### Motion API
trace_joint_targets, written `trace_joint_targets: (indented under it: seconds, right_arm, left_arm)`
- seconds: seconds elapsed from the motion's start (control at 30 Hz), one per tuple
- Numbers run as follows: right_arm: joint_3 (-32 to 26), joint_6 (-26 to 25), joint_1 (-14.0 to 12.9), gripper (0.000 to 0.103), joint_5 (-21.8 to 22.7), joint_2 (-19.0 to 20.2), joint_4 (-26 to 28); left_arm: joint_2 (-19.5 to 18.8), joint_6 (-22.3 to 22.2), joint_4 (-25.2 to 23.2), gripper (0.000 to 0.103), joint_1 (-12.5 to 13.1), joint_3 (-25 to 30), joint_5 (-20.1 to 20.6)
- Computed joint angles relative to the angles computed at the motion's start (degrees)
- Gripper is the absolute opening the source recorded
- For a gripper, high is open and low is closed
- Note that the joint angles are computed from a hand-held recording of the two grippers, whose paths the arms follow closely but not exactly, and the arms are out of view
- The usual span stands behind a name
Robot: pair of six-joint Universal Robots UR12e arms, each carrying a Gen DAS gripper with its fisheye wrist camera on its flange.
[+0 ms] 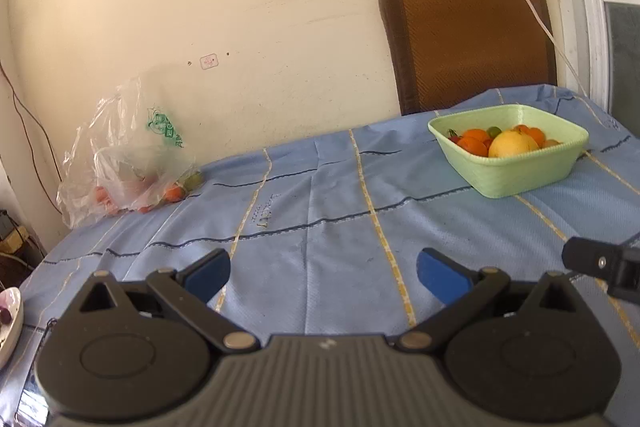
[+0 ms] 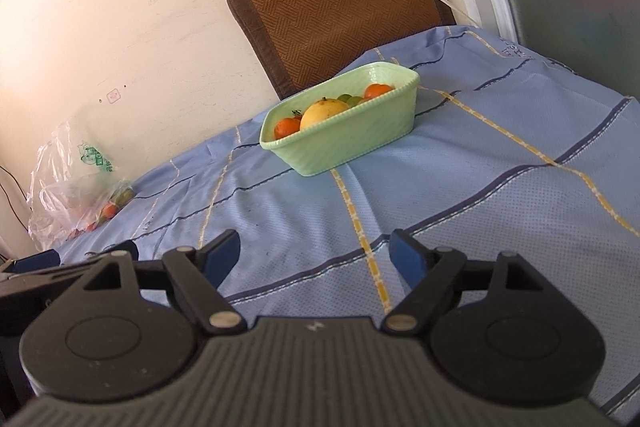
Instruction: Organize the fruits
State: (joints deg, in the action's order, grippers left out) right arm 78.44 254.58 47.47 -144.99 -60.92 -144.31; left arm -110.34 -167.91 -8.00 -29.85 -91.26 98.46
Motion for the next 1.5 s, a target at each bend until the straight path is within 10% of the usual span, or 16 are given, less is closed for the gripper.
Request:
trace_joint_targets:
  seconds: [1.5]
  right_arm:
    - [0.8,-0.1,-0.5,0.084,1.4,-0.5,0.0]
  left_arm:
    - [0.1,1.6,-3.7,0.103,0.2,0.2,-1.3]
